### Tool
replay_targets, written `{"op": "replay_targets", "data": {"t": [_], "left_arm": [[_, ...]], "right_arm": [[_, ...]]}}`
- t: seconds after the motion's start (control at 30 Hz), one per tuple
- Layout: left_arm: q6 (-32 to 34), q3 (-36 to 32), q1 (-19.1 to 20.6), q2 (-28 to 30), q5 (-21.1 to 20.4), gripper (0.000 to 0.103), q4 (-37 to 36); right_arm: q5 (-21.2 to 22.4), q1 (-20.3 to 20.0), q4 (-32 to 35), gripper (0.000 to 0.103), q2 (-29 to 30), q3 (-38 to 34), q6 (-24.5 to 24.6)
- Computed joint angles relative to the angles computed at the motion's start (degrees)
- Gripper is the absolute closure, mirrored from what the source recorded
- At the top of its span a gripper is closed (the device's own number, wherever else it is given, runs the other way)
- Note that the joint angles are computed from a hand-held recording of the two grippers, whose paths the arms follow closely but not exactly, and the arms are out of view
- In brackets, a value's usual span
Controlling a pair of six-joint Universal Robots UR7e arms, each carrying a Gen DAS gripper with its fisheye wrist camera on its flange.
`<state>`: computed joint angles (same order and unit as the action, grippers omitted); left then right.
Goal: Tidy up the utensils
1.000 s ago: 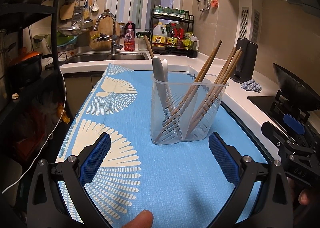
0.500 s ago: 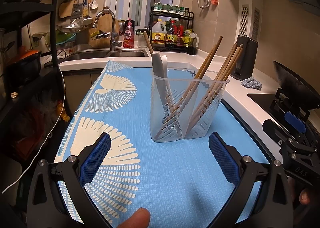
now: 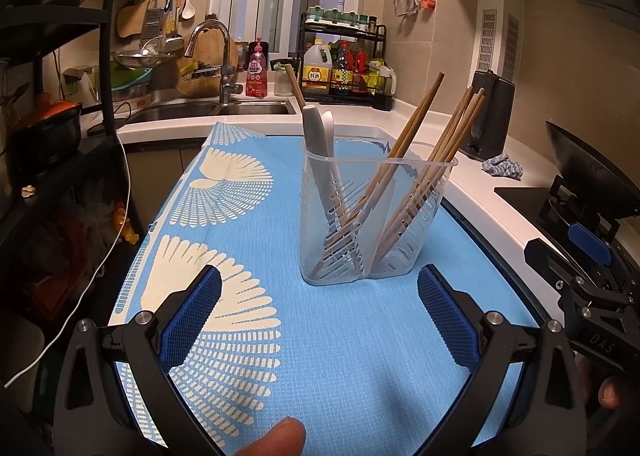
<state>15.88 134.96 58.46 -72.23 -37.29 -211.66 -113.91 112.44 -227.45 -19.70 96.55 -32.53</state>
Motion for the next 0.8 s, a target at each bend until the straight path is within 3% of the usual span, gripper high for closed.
{"op": "replay_targets", "data": {"t": [0.8], "left_arm": [[0.62, -0.04, 0.17, 0.16, -1.01, 0.008, 0.01]], "right_arm": [[-0.10, 0.13, -0.09, 0.005, -0.01, -0.03, -0.03]]}}
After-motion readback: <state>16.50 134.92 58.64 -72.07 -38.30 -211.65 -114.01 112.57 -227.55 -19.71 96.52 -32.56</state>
